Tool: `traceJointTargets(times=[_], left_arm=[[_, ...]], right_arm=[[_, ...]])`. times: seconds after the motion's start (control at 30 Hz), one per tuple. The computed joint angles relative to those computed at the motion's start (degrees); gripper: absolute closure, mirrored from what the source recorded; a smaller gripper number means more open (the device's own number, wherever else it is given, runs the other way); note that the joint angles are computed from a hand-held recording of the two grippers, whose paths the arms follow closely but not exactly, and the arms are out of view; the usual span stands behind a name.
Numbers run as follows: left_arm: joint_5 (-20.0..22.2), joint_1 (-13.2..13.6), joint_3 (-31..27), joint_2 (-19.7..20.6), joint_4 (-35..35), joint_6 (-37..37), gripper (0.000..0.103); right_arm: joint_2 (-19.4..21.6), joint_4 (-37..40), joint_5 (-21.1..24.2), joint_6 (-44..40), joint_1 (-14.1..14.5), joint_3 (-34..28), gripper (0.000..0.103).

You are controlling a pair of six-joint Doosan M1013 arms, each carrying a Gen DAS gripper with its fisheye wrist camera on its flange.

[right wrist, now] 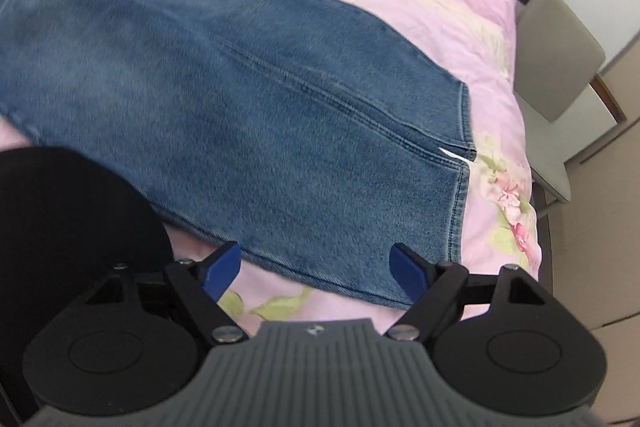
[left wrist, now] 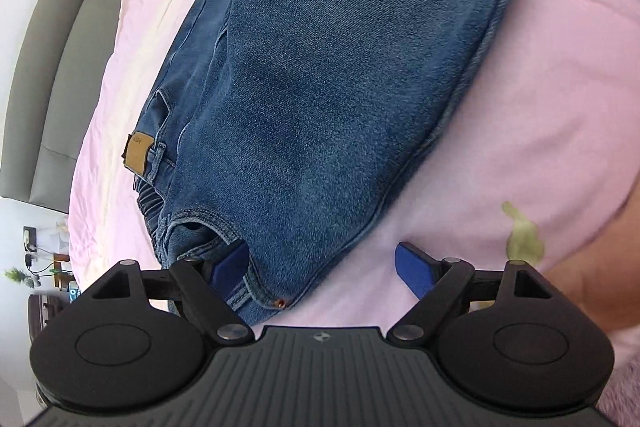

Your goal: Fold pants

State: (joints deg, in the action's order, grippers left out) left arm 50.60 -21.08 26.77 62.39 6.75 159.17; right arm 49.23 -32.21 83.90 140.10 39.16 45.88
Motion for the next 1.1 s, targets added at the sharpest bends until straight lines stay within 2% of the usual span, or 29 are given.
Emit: traceJointTargets(times=[0.13, 0.27, 0.33, 0.4, 0.47, 0.5, 0.53, 0.57, 0.63, 0.73, 0.9, 1.1], left_arm=[[-0.29, -0.26, -1.34, 0.94, 1.11, -2.22, 0.0], [-0.35, -0.86, -2.93, 2.12, 4.34, -6.96, 0.0], [-2.79, -1.26, -0.57, 1.27, 6.55, -9.72, 0.0], [-4.38, -1.37, 2.34, -0.16, 6.72, -10.16, 0.016], [-7.3, -1.4, 5.67, -1.74, 7.07, -10.67, 0.044], [-8.43, -1.41, 6.94, -2.34, 7.43, -11.04, 0.046], [-8.48, -1.38, 6.89, -2.31, 7.28, -11.19, 0.054], [-9.28, -1.39, 7.54, -2.72, 7.23, -11.66, 0.064], [-10.34, -1.33, 7.91, -3.3, 6.48, -13.27, 0.072], [-10.66, -1.05, 6.44, -3.89, 3.39, -17.05, 0.077], [-7.67, -0.63, -3.4, -1.69, 0.05, -24.67, 0.079], [-5.25, 0.01, -11.6, 0.23, -2.85, -27.24, 0.082]], right_arm=[[0.05, 1.79, -0.57, -6.02, -0.56, 1.8, 0.024], [1.45, 1.88, -0.55, -12.07, -0.67, 1.63, 0.024], [1.9, 0.92, -1.28, -13.35, -0.5, 1.81, 0.025], [1.97, 0.57, -2.34, -13.46, -0.36, 2.03, 0.035], [2.21, -0.8, -2.0, -13.66, 0.02, 1.82, 0.05], [2.51, -2.19, -1.38, -13.81, 0.27, 1.42, 0.057], [2.79, -3.62, -0.56, -13.44, 0.51, 1.06, 0.075], [2.89, -4.15, -0.14, -12.52, 0.57, 0.74, 0.081], [2.95, -5.51, 0.63, -10.67, 0.79, 0.05, 0.087], [3.49, -10.95, 2.91, -9.52, 1.76, -2.45, 0.092], [4.64, -19.97, 8.0, -6.29, 2.82, -9.27, 0.098], [5.74, -27.66, 12.88, -2.93, 4.62, -17.13, 0.102]])
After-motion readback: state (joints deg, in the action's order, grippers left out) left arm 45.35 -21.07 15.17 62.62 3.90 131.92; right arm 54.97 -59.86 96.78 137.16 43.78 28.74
